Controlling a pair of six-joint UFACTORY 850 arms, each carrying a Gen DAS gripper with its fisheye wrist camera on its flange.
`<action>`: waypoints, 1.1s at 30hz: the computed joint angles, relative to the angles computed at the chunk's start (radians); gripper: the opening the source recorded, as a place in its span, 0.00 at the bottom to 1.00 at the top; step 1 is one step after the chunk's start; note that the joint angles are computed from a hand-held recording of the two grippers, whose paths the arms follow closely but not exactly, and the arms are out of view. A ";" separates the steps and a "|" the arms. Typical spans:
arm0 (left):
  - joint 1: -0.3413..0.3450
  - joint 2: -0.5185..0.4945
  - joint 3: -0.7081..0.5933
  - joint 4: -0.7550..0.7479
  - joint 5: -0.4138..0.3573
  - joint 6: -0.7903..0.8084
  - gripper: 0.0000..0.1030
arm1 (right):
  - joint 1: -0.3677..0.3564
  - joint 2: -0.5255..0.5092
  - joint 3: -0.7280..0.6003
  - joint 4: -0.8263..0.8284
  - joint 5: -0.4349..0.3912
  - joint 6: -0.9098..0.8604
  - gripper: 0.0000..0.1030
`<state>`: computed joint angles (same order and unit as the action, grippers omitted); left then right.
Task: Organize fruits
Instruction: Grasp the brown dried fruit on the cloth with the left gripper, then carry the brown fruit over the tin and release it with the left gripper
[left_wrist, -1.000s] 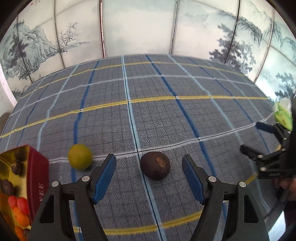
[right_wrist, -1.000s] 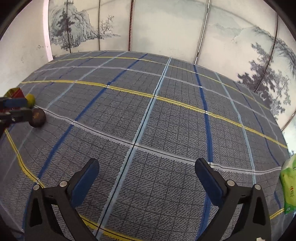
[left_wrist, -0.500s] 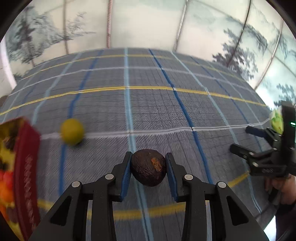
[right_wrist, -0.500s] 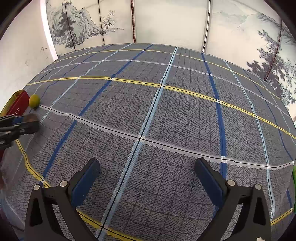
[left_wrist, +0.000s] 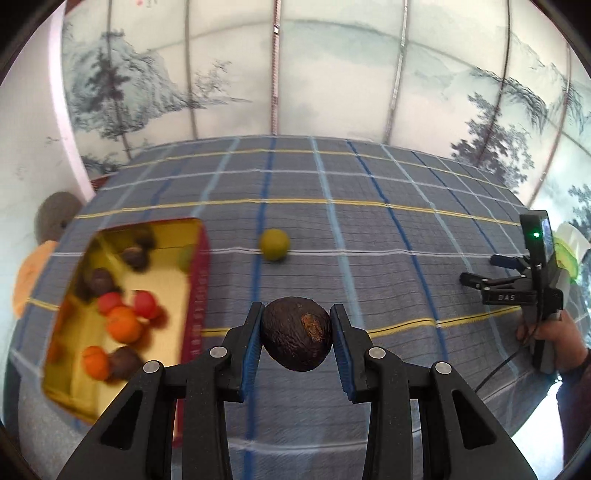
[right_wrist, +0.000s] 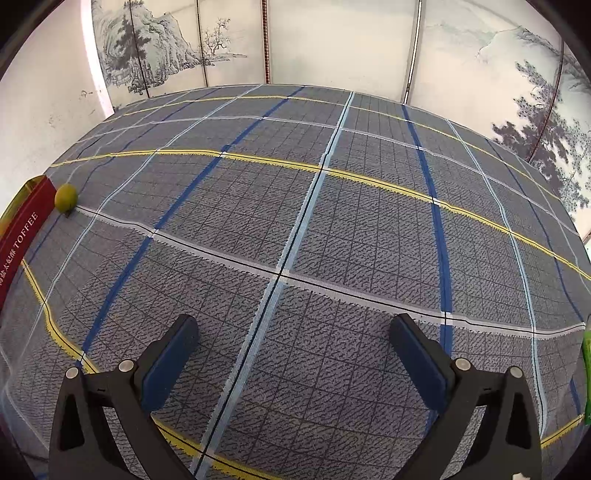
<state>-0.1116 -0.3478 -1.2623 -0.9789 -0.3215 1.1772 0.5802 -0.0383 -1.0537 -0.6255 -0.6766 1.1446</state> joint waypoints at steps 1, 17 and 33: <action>0.004 0.009 0.011 -0.005 0.015 0.008 0.36 | 0.001 0.001 0.001 -0.001 -0.002 0.004 1.00; 0.078 0.048 0.068 -0.116 0.129 0.125 0.36 | 0.004 0.004 0.003 -0.005 -0.013 0.020 1.00; 0.096 -0.033 0.030 0.118 0.204 -0.123 0.36 | 0.005 0.004 0.002 -0.006 -0.016 0.027 1.00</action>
<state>-0.0153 -0.3811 -1.2320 -0.8609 -0.1179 1.0545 0.5855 -0.0347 -1.0519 -0.6312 -0.6931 1.1720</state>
